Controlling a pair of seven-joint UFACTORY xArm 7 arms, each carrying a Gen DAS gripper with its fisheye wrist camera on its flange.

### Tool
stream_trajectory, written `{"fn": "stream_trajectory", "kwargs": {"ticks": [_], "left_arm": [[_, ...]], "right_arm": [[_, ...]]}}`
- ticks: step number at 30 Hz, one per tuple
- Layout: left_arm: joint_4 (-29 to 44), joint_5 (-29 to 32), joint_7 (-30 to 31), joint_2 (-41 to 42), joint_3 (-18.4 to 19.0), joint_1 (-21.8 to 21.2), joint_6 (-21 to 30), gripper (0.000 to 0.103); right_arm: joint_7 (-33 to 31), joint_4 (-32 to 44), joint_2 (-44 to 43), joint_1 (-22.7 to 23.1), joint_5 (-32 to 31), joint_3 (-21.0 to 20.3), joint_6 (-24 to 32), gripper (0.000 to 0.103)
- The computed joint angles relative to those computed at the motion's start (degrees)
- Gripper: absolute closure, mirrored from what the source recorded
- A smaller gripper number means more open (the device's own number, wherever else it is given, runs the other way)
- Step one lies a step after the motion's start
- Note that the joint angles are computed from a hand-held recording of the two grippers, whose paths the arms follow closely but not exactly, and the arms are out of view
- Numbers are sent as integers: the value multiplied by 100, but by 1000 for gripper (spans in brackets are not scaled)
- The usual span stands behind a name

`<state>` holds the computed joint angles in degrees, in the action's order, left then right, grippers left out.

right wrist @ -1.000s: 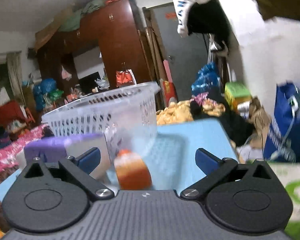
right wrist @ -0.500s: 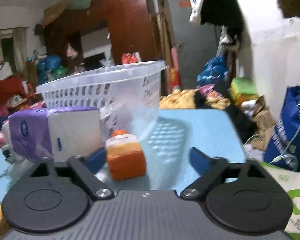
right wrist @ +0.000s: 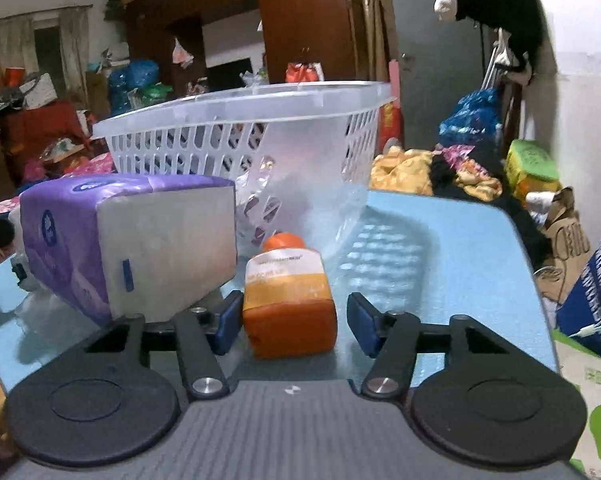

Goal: Organize objects
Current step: 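Grasp the orange bottle with the right gripper while the left grasps the white roll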

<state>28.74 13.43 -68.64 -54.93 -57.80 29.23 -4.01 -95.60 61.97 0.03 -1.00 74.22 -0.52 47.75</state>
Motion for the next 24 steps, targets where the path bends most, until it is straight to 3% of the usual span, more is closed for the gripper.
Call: {"fn": "stream_trajectory", "kwargs": {"ticks": [3,5,7,24], "left_arm": [[69,44,47,72,-45,33,0,26],[114,62,83,111,-70,53,-15,43],[203,93,112,13,-149,92,222,51],[-6,-53,-160,-765,-244,257,-252,54]], "right_arm": [[-99,-69,-65,-12,46,-8,37,49],[-247,-161,-138,25,159,5,-145,49],[-389,-246,-202,57,282,-6,-258,50],[-1221,-505,-385,39,1697,-159,-170,51]]}}
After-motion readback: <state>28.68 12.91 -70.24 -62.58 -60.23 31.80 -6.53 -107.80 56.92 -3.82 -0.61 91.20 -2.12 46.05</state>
